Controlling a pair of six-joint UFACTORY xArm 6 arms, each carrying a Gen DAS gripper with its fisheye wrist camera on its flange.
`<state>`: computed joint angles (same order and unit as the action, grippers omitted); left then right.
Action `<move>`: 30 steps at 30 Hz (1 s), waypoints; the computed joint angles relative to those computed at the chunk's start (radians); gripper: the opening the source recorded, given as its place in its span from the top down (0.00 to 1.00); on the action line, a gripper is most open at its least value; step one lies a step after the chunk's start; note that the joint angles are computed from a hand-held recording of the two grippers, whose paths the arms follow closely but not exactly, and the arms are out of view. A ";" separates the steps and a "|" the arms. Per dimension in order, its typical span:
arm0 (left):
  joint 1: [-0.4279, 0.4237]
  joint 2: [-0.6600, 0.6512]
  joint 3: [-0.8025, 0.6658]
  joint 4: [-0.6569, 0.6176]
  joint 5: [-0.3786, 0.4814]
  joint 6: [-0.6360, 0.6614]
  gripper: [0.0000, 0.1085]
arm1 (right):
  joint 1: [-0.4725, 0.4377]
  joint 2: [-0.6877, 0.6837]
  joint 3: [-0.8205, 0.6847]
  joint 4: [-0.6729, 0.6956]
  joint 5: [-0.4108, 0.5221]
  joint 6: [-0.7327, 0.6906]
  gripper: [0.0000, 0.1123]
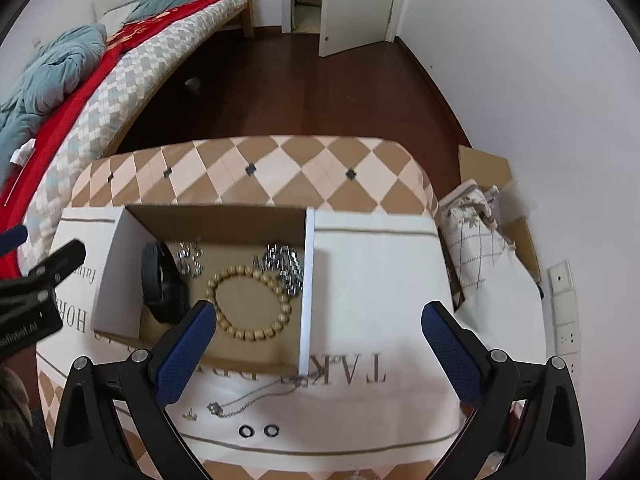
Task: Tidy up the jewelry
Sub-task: 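Open both tools over the box and withdraw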
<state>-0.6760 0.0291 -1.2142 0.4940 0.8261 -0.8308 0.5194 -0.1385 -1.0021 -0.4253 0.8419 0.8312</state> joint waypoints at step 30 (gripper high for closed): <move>-0.268 -0.360 0.151 0.223 0.223 -0.343 0.06 | 0.291 -0.375 0.097 -0.236 0.256 0.309 0.08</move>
